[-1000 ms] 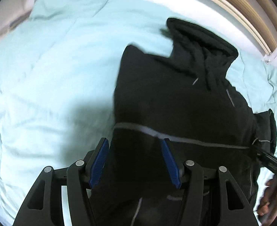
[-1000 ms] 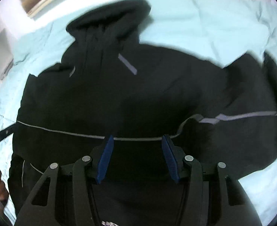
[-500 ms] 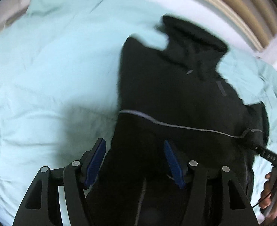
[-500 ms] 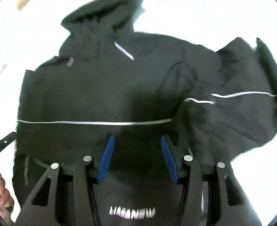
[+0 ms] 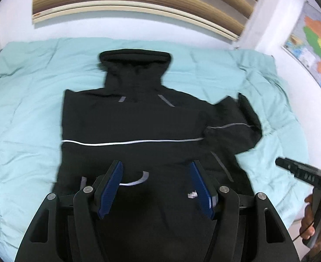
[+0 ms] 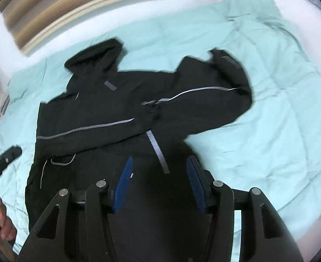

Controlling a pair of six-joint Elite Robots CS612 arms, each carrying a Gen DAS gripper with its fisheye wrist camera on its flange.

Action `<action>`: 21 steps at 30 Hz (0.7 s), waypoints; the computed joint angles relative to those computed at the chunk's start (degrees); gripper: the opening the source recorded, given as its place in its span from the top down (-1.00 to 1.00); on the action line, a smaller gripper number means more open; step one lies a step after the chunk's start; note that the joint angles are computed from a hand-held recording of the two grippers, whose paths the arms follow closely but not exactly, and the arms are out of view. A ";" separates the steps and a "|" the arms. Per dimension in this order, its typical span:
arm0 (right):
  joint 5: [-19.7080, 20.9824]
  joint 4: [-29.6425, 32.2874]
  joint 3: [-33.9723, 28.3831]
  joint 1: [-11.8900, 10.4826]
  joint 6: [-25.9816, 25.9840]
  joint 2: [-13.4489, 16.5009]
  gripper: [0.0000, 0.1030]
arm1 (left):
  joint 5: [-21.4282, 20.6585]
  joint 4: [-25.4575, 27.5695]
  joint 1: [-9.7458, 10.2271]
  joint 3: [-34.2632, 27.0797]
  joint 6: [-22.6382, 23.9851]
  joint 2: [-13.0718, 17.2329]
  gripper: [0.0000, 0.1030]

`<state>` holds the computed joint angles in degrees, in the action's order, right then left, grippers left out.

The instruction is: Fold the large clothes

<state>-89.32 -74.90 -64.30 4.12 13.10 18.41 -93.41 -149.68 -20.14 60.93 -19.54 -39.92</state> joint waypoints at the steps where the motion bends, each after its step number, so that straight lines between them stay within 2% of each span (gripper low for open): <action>1: 0.19 0.06 -1.30 -0.67 0.25 0.41 -0.07 | 0.20 0.18 -0.54 0.00 -0.24 -0.16 -0.28; 4: 1.55 -0.36 -3.57 -2.98 -0.04 1.12 -0.07 | 2.11 0.70 -2.43 -1.83 -1.02 0.68 -0.28; 6: 2.23 -0.47 -3.18 -4.56 -0.90 0.73 -0.07 | 3.42 1.49 -3.70 -3.48 -3.11 1.38 -0.28; 9: 4.35 -1.93 -0.86 -6.82 -2.26 -0.57 -0.07 | 3.52 2.46 -5.01 -6.02 -5.91 2.64 -0.28; 12: 4.71 -5.55 3.97 -8.50 -4.60 -2.51 -0.15 | 5.26 5.17 -6.56 -10.13 -6.88 4.79 -0.28; 14: 4.99 -8.75 8.30 -9.27 -6.25 -3.93 -0.30 | 6.37 7.37 -7.29 -12.86 -7.30 6.23 -0.28; 18: 7.55 -14.06 18.75 -10.26 -8.37 -7.51 -0.32 | 7.50 12.51 -8.19 -19.13 -8.97 9.50 -0.28; 21: 7.43 -21.09 32.49 -10.12 -9.34 -12.58 -0.32 | 8.21 17.88 -8.57 -25.67 -9.17 12.77 -0.28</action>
<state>-81.90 -95.99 -31.81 -6.00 3.75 5.83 -85.21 -131.80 -28.71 35.26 -28.71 -27.14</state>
